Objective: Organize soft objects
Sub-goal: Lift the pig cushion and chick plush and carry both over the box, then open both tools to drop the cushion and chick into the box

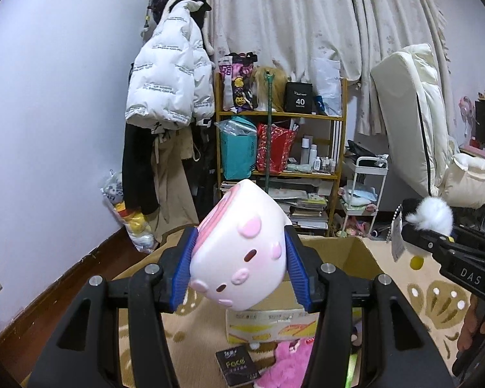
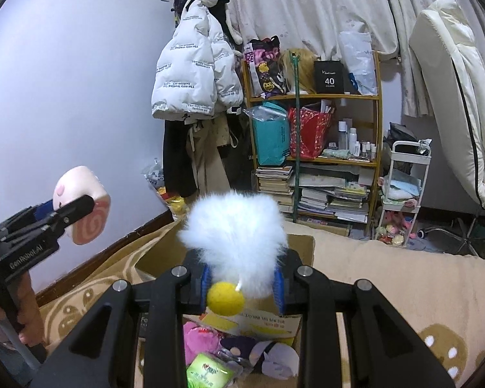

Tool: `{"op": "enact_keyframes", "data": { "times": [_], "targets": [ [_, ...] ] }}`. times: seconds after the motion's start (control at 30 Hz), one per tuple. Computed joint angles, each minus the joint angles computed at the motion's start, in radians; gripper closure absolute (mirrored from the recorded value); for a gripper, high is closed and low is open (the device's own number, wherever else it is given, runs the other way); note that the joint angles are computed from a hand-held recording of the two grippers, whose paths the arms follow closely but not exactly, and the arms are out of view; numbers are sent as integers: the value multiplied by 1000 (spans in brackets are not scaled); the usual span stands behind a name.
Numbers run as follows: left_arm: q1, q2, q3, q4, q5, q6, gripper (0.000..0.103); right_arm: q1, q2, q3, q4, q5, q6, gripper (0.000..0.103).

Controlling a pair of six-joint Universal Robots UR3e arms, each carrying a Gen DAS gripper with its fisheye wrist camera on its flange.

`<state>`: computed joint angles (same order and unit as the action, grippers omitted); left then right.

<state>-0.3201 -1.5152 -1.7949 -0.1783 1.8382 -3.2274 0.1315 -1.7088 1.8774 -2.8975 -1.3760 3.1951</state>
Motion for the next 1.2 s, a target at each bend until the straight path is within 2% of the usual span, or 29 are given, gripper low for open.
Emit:
{"op": "enact_keyframes", "data": {
  "times": [0.47, 0.63, 0.87, 1.0, 1.1, 1.2],
  "targets": [
    [11, -191, 125, -4, -55, -11, 51, -54, 110, -76, 4, 52, -4, 72],
    [9, -259, 142, 11, -61, 16, 51, -71, 141, -65, -15, 72, 7, 72],
    [51, -309, 166, -49, -137, -17, 50, -109, 185, -49, -16, 145, 27, 71],
    [61, -324, 157, -48, -141, -26, 50, -93, 206, -41, -19, 122, -12, 70],
    [85, -319, 146, -63, -179, -50, 48, -77, 226, -40, -13, 99, -23, 70],
    [86, -321, 141, -53, -171, -50, 46, -76, 238, -36, -10, 108, -36, 70]
  ]
}}
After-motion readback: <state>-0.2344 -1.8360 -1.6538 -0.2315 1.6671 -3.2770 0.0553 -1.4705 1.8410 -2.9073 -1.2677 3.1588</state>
